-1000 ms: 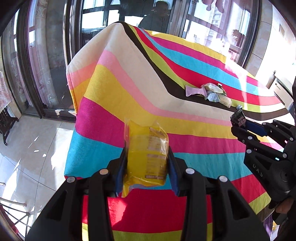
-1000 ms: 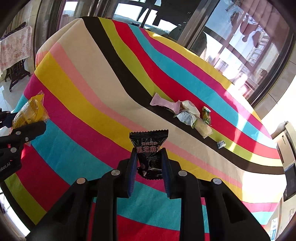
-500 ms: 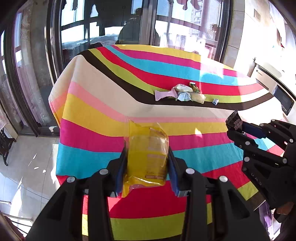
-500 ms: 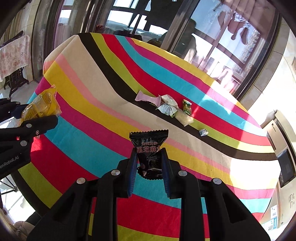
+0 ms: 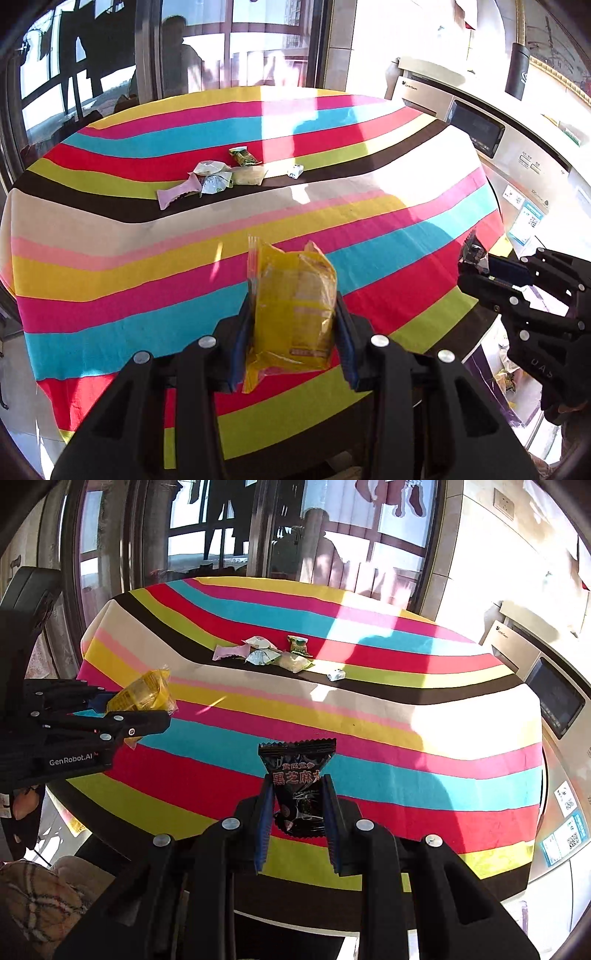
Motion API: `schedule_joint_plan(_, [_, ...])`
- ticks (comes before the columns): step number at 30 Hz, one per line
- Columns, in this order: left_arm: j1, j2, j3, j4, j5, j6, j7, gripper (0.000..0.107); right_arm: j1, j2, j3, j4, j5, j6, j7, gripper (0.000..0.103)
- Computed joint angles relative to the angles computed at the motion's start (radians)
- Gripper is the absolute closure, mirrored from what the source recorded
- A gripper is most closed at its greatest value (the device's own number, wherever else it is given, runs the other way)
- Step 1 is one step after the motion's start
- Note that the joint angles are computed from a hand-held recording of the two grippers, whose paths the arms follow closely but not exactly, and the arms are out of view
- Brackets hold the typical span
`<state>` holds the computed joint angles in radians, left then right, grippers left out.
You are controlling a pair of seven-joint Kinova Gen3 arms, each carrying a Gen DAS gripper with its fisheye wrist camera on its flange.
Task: Organize snacks
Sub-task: 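Carry the black bag and yellow packet over to the white bin, then open both tools to drop the snacks into the bin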
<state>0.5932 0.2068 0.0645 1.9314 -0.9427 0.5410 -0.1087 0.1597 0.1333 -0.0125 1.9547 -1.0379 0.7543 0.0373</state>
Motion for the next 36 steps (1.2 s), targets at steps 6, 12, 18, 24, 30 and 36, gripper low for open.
schedule_joint_plan(6, [0.118,0.088,-0.072,-0.134,0.159,-0.001,-0.244,0.067,0.123,0.023,0.073,0.034,-0.015,0.068,0.059,0.077])
schedule_joint_plan(12, [0.203,0.187,-0.09,-0.292,0.282,0.058,-0.488,0.067,0.234,0.088,0.104,0.012,0.013,0.107,0.012,0.077])
schedule_joint_plan(18, [0.153,0.314,0.073,-0.493,0.346,0.143,-0.732,0.067,0.349,0.135,0.118,0.015,0.044,0.112,0.013,0.077])
schedule_joint_plan(24, [0.074,0.492,0.286,-0.709,0.423,0.184,-0.975,0.066,0.406,0.207,0.144,-0.006,0.159,0.015,-0.143,0.076])
schedule_joint_plan(30, [-0.001,0.535,0.358,-0.696,0.612,0.047,-1.141,0.015,0.387,0.222,0.153,-0.01,0.289,-0.119,-0.312,0.03])
schedule_joint_plan(36, [0.088,0.414,0.088,-0.527,0.476,-0.037,-0.929,0.007,0.417,0.192,0.031,-0.002,0.29,-0.142,-0.328,0.021])
